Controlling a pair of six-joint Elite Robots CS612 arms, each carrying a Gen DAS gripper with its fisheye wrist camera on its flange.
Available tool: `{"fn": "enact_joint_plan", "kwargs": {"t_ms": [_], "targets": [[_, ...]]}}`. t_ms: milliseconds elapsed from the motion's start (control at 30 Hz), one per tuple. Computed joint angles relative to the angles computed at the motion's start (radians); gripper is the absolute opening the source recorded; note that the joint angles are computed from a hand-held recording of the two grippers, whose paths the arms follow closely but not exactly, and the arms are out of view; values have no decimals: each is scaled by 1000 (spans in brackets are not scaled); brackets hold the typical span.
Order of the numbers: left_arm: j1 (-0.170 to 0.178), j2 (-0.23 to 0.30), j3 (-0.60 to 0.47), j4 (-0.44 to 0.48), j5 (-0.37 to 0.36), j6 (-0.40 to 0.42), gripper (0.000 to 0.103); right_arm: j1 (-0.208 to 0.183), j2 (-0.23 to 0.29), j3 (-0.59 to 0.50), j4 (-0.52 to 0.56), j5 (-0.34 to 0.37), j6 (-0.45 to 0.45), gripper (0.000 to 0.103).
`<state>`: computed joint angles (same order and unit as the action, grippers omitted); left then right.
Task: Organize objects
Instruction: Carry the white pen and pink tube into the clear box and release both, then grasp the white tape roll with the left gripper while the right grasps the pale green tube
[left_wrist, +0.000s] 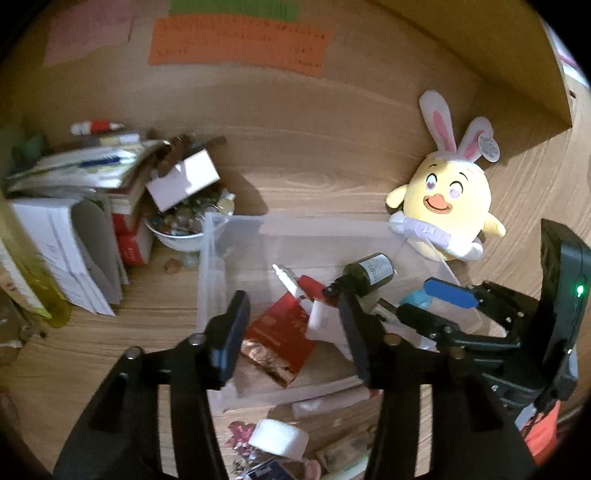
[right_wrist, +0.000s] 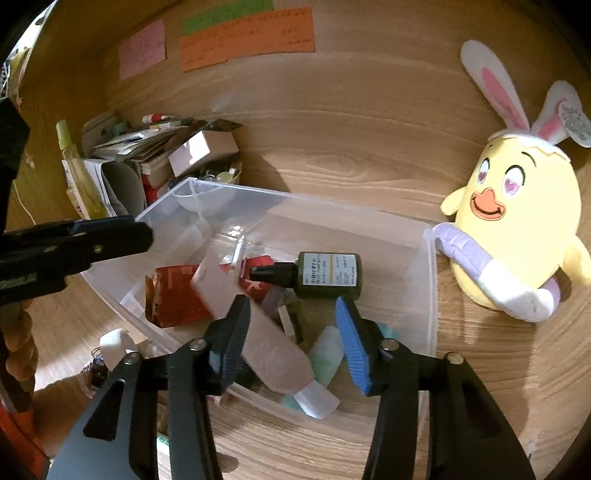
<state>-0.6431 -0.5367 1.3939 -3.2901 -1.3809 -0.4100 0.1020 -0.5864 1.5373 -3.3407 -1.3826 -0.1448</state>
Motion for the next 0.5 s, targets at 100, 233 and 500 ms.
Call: {"fn": "enact_joint_plan", "kwargs": {"t_ms": [100, 233, 500], "targets": [[-8, -11, 23, -9, 28, 21, 55, 1, -7, 12, -18, -1, -1, 52], [-16, -21, 46, -19, 46, 33, 60, 6, -16, 30, -48, -21, -11, 58], [-27, -41, 101, -45, 67, 41, 72, 8, -37, 74, -83, -31, -13, 66]]}}
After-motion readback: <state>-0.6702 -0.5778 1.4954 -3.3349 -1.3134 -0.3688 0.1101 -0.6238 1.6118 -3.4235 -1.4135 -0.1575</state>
